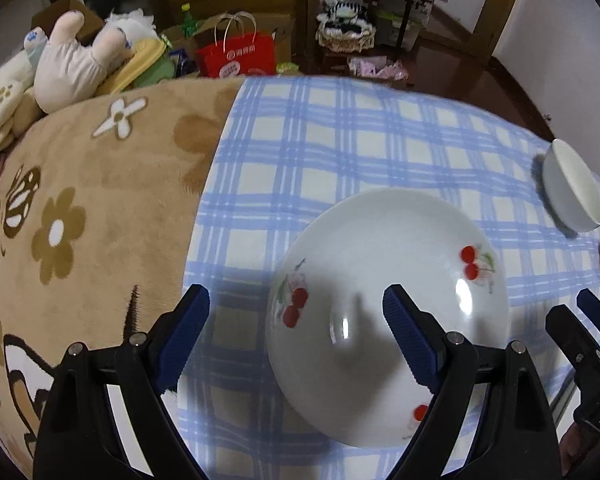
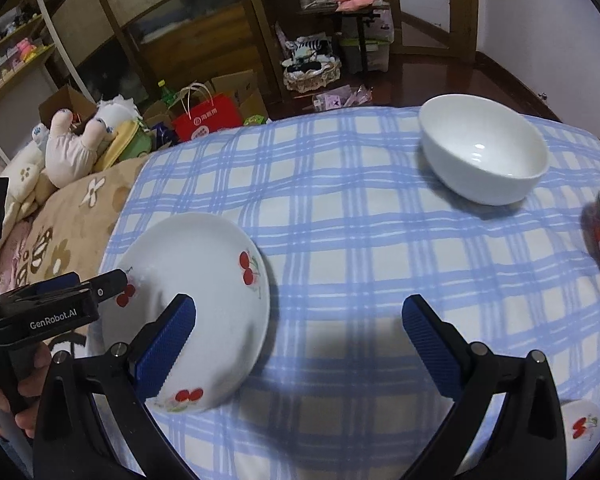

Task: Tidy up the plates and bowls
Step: 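Close the left gripper on a cherry plate rim while the right gripper grips another plate rim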

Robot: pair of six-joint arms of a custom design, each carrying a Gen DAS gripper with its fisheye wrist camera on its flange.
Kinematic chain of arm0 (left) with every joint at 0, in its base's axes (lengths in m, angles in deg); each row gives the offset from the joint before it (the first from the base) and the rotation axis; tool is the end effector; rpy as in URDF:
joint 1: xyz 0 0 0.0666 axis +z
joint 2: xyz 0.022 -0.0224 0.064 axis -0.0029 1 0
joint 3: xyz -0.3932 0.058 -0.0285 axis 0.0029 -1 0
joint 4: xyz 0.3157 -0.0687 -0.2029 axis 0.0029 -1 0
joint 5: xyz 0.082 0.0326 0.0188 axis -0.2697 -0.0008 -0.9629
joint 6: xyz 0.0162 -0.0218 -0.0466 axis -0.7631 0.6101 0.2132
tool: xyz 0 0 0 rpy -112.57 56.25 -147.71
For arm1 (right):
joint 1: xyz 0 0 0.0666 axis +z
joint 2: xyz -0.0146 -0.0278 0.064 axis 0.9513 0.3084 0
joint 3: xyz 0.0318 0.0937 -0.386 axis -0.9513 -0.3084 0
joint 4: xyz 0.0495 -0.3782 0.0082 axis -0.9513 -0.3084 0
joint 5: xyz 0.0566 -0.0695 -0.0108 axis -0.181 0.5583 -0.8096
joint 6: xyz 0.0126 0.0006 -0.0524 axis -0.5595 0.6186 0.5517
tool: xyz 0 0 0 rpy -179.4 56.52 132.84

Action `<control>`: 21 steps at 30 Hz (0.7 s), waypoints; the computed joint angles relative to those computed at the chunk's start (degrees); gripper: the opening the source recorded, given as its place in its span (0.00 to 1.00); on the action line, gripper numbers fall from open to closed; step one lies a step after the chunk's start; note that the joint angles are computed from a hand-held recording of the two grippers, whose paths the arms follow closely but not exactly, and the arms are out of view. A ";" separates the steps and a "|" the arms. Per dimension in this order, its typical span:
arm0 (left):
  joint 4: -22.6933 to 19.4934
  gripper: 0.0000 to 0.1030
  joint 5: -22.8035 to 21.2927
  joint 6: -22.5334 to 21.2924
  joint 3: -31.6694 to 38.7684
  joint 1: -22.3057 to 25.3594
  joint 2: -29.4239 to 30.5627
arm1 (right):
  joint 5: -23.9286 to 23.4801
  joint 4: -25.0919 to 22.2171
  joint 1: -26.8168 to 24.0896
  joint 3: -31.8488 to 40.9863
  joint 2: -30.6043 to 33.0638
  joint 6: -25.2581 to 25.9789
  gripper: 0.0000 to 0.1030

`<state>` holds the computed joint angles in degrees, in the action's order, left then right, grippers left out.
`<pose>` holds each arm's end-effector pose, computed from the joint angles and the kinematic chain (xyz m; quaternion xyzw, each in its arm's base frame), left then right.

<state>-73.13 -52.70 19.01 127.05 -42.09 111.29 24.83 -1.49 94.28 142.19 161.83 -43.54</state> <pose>0.3987 -0.3466 0.2938 -0.0109 0.9808 -0.0005 0.1949 0.3644 0.1453 0.3118 0.0705 0.9556 0.0863 0.2728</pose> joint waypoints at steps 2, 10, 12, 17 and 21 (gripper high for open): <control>0.76 0.85 0.77 0.55 -0.59 0.43 0.11 | 0.14 0.09 0.53 0.73 1.69 0.03 1.00; 5.05 0.78 5.96 2.32 -2.99 1.64 0.67 | 0.98 -2.21 1.49 3.56 6.52 -1.52 0.98; 5.12 0.68 7.18 2.30 -2.96 1.82 0.91 | 0.83 -3.04 1.56 4.13 7.56 -1.14 0.96; 4.93 0.34 9.19 3.78 -3.20 2.70 1.29 | 0.92 -5.20 1.68 5.42 9.90 -0.36 0.64; 3.95 0.27 10.03 1.84 -2.88 3.19 1.64 | -1.35 -5.06 1.48 5.76 10.71 0.53 0.34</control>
<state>-69.18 -42.67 20.85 124.18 -38.90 112.93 23.48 -6.55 95.76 147.95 172.54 -43.01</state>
